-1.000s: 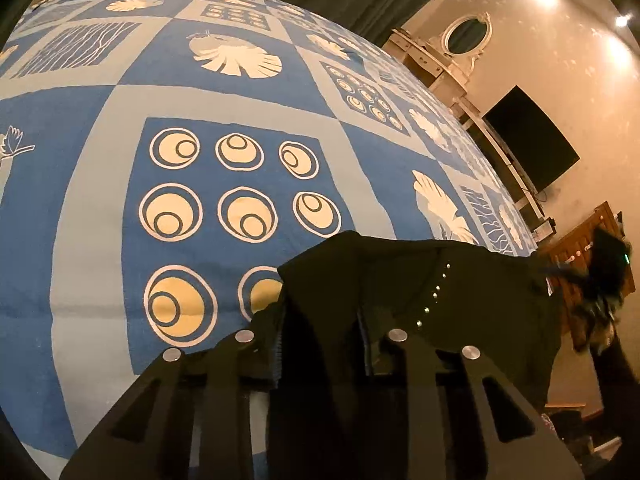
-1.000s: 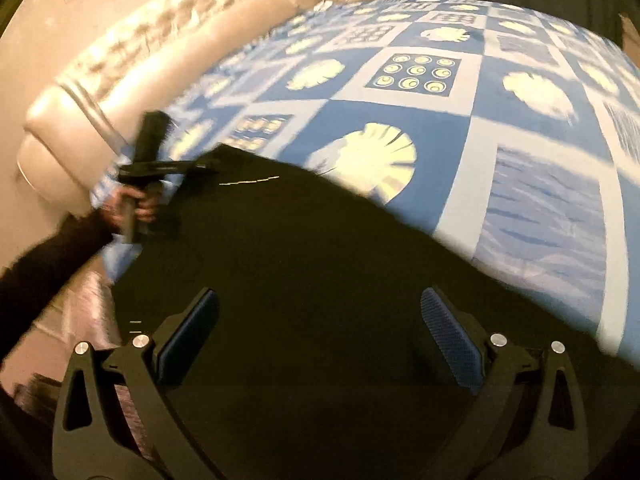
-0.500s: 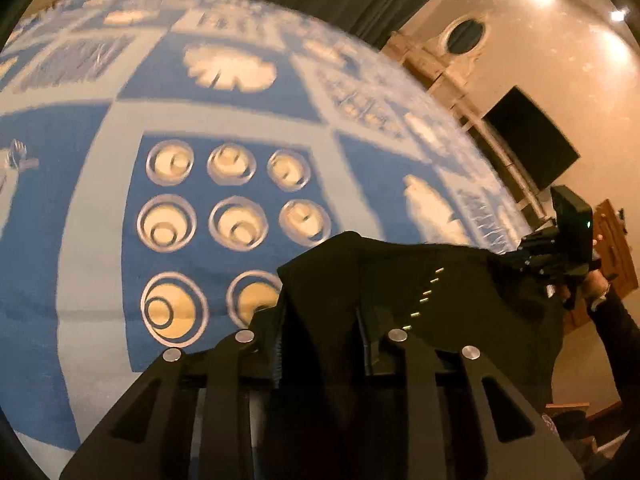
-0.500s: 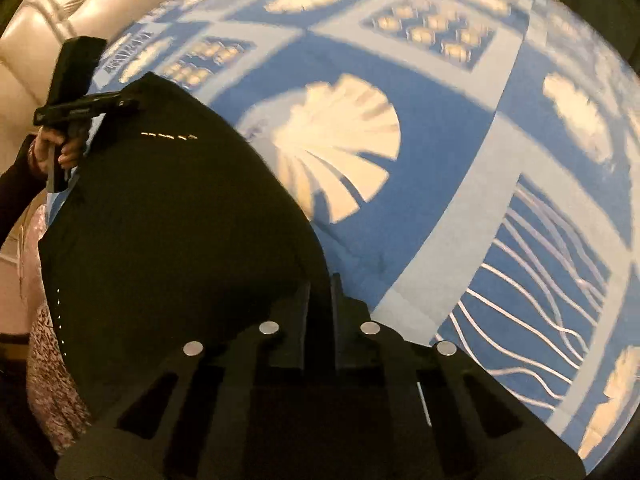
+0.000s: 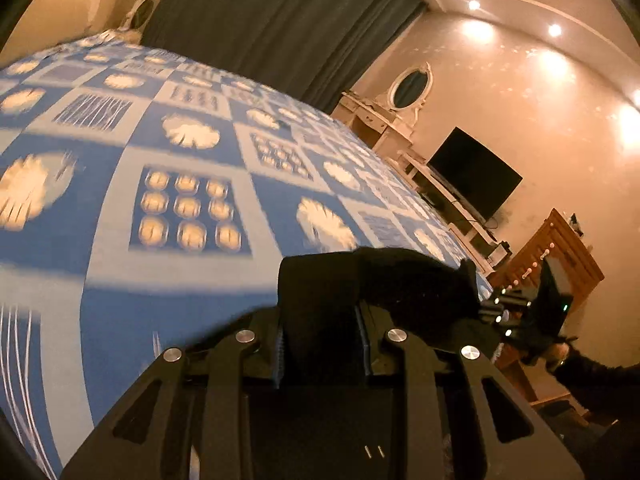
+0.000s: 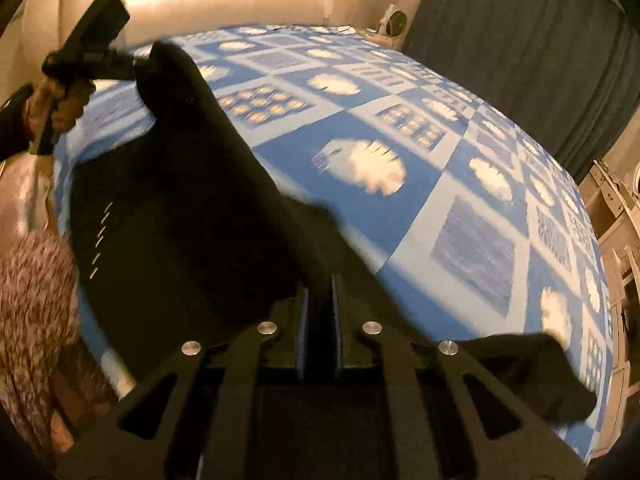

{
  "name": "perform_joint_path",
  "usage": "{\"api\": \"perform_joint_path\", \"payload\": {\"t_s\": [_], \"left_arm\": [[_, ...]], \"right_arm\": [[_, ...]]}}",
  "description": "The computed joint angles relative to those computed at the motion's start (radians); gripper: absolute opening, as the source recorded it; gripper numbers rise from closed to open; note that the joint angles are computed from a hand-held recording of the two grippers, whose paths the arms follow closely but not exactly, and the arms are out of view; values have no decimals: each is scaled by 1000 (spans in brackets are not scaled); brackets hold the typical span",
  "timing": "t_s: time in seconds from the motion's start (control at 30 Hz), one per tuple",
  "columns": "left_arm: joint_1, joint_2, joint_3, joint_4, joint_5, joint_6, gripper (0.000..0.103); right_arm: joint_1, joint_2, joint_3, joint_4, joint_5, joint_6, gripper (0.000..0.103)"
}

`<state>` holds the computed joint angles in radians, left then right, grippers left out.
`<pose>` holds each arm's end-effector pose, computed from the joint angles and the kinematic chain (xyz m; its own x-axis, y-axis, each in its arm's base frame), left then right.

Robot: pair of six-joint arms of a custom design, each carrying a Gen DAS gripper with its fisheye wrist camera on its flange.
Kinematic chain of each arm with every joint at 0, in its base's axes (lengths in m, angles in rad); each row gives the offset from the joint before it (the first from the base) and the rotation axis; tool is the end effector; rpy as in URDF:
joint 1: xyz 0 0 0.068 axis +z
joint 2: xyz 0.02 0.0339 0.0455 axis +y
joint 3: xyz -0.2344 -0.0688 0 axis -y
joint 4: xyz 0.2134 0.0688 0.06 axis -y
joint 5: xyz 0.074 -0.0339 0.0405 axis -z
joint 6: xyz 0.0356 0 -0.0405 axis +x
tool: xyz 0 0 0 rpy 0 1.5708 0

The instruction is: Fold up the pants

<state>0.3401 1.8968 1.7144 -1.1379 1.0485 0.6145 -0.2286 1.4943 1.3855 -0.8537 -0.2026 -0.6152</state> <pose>0.3295 0.0839 0.2670 -0.7254 0.0484 -0.6866 0.5561 0.6291 -0.5431 0.2772 -0.0571 0.2943 -0.7162 -0.4138 -0.5620 -0.3715 0.9077 -0.1950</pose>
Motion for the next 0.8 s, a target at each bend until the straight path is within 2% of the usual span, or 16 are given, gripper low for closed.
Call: {"api": "perform_joint_path", "payload": {"t_s": [0.1,0.23,0.3,0.33,0.37,0.4,0.43,0.47,0.53,0.6,0.67,0.73,0.8], "left_arm": [[64,-84,-163,-26,-16,46,28],[117,-157,-324,-4,-97,-4,31],[138,-170,-375,-2,-162,-60,50],[159,-173,-394,-5,-163,-85,51],[182,-171,-409,-12,-156,-115,52],[212,-176,-422,-21,-151,-157,51],[237,-188,-440,-18,-133,-188,52],[262,-224,-471,6,-122,-265,52],[281,-288,-519,42,-118,-366,52],[254,-353,-560,95,-165,-464,57],[226,-409,-591,143,-203,-541,57],[195,-459,-606,171,-240,-612,57],[186,-513,-615,201,-264,-684,57]], "right_arm": [[34,-107,-168,29,24,16,10],[54,-170,-281,-2,16,56,16],[58,-177,-313,-27,14,47,26],[54,-188,-323,-41,5,54,35],[33,-199,-321,-74,-36,66,46],[3,-200,-303,-109,-84,74,53],[-54,-182,-262,-159,-164,89,63],[-94,-164,-236,-184,-219,105,69],[-204,-122,-191,-230,-346,166,72],[-343,-32,-129,-286,-488,253,72],[-452,37,-105,-311,-599,322,72],[-528,101,-88,-332,-670,375,72],[-587,123,-94,-325,-684,411,72]]}}
